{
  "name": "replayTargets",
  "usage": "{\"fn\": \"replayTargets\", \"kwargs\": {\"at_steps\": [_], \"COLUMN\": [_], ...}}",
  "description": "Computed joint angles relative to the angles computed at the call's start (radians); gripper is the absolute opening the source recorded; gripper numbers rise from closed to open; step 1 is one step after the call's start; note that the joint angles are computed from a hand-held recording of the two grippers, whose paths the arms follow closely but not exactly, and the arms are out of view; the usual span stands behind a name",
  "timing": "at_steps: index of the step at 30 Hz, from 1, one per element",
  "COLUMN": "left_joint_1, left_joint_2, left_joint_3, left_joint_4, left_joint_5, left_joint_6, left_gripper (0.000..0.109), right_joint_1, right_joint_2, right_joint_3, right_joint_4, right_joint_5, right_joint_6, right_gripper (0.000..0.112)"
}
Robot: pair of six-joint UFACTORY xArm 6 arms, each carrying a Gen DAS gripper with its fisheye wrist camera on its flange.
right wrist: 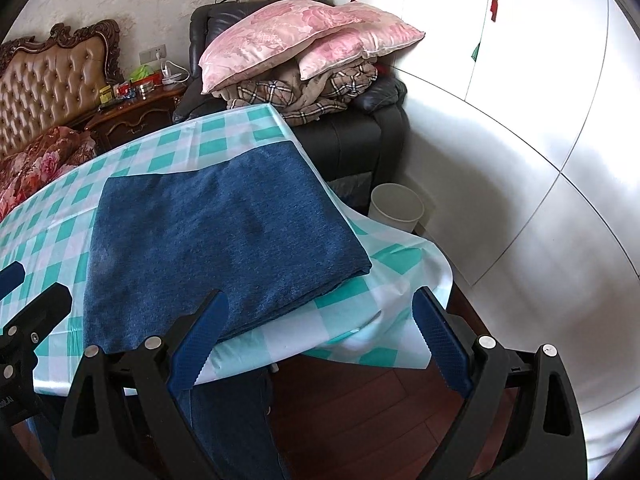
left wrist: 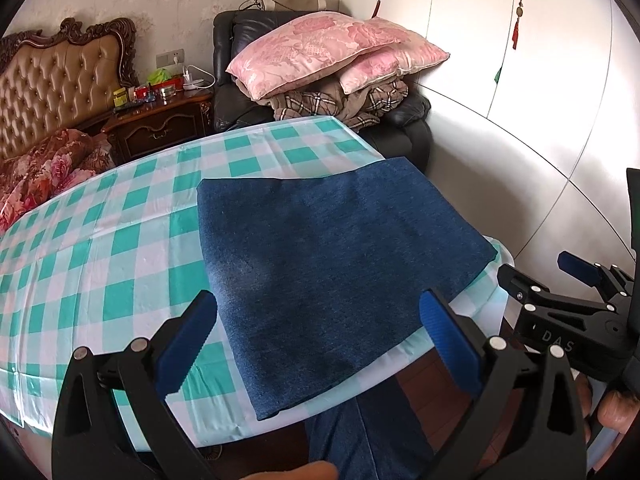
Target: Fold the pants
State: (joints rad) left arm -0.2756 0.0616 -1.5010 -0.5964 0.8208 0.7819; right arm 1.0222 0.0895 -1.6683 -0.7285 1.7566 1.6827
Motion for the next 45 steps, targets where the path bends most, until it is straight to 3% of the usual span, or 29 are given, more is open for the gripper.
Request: {"fn": "replayTargets", "kwargs": {"at_steps": [35,41,45], "left_joint_1": [-0.004,-0.016,-0.005], "left_joint_2": [0.011,-0.004,0.041], "left_joint_3": [-0.007,0.021,-0.042], "left_joint_4": [0.008,-0.003,-0.044], "left_joint_5": [0.001,-0.033,0.055], "left_joint_6": [-0.005,0.022,0.044], "left_gripper": [0.101,0.101,0.101], "right_joint_1": [-0.001,-0.001,-0.009], "right_joint_2": [-0.007,-0.01,-0.03], "right_joint_3": [0.008,0.011,0.046], "right_joint_4": [0.002,0.005,0.009], "right_joint_5": [-0.004,-0.001,-0.008], "right_joint_6": [0.008,0.012,0.051], "right_gripper": [0.09,0.09,0.09]}}
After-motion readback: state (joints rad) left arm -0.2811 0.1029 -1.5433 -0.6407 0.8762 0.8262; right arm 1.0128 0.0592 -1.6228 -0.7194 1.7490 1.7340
